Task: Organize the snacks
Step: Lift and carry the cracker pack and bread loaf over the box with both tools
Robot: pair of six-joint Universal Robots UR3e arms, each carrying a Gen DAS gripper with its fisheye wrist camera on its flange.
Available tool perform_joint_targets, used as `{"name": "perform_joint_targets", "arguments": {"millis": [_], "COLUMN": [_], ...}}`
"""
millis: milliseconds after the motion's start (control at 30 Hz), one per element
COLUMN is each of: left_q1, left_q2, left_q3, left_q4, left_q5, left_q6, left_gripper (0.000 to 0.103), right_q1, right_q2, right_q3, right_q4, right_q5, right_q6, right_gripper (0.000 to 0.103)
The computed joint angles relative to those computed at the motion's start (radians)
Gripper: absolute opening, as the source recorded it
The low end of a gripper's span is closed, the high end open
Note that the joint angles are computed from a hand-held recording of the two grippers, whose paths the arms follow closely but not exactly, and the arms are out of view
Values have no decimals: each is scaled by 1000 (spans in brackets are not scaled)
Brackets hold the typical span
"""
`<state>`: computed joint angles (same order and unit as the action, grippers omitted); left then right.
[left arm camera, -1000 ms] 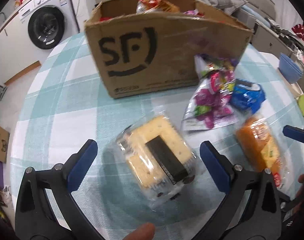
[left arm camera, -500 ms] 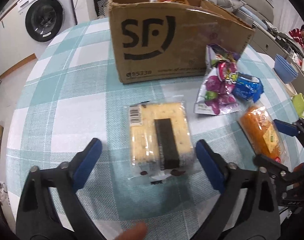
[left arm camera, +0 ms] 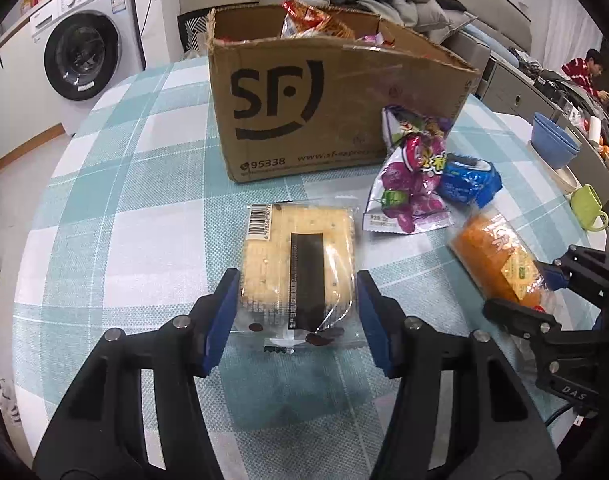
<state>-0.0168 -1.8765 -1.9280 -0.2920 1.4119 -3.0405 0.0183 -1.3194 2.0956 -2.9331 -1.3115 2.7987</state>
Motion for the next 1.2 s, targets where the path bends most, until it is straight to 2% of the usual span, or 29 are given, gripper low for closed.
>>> {"name": "perform_joint_targets", "arguments": {"millis": [667, 933, 1200], "left_q1": [31, 43, 60], "left_q2": [258, 315, 343], "left_q3": [-120, -77, -9], "left_q4": [-10, -52, -115], "left_q5": [-46, -48, -74], "left_q6": [-6, -22, -26], "left_gripper": [55, 55, 55], "right_q1": [-92, -135, -123], "right_q2": [-199, -234, -194], "right_q3": [98, 57, -49], "right_q4": [-4, 8, 8], "right_q5": [143, 194, 214], "right_q6": [-15, 25, 92], "right_gripper": [36, 36, 36]}}
